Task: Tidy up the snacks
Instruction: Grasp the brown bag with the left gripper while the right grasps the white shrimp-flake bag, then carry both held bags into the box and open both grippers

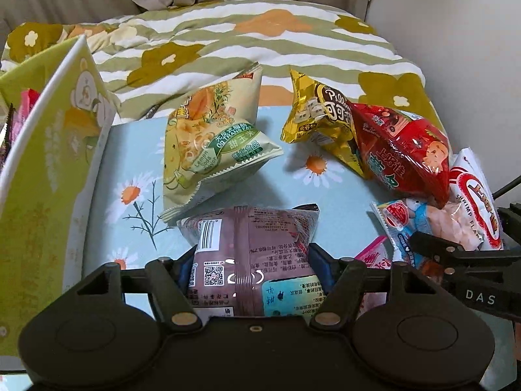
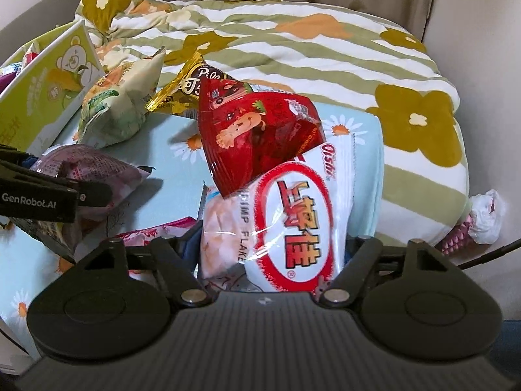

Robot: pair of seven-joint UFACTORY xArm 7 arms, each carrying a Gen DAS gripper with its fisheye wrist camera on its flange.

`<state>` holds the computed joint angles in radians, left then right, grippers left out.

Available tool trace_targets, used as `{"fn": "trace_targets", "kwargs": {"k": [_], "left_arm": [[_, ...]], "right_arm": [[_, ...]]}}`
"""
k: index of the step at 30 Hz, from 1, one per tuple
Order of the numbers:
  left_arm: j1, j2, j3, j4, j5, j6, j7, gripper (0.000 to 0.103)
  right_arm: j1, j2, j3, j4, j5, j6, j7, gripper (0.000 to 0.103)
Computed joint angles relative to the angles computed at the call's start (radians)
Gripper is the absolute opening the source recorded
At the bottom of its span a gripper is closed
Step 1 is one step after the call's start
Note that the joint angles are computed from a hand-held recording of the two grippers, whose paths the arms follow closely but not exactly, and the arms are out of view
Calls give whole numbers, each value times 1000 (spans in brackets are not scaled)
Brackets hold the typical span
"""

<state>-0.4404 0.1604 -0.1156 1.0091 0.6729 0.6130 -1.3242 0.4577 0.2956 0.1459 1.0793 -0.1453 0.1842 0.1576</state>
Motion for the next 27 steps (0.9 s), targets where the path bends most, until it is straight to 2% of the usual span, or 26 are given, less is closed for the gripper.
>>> {"fn": "trace_targets", "kwargs": {"k": [9,15,19,22,27], "left_arm": [[-14,-51,-22,-14,49,48,-46,72],[-15,-114,-51,-26,106,90,-113,72],[-12,-174,-84,-41,150,139,-171,72],[-6,-227,-114,-54,169,188,-218,72],[19,-346,-167,-102,183,282,-265,72]], "right_arm": [[-25,-77,13,-66,26,-2,2,84],[-46,-158,27,-119,52,-4,-7,84],[-43,-211,25,-139,27,12,22,84],[-61,-254,52,-151,123,19,-56,84],[-45,-301,70,-140,221,23,-157,84]]}}
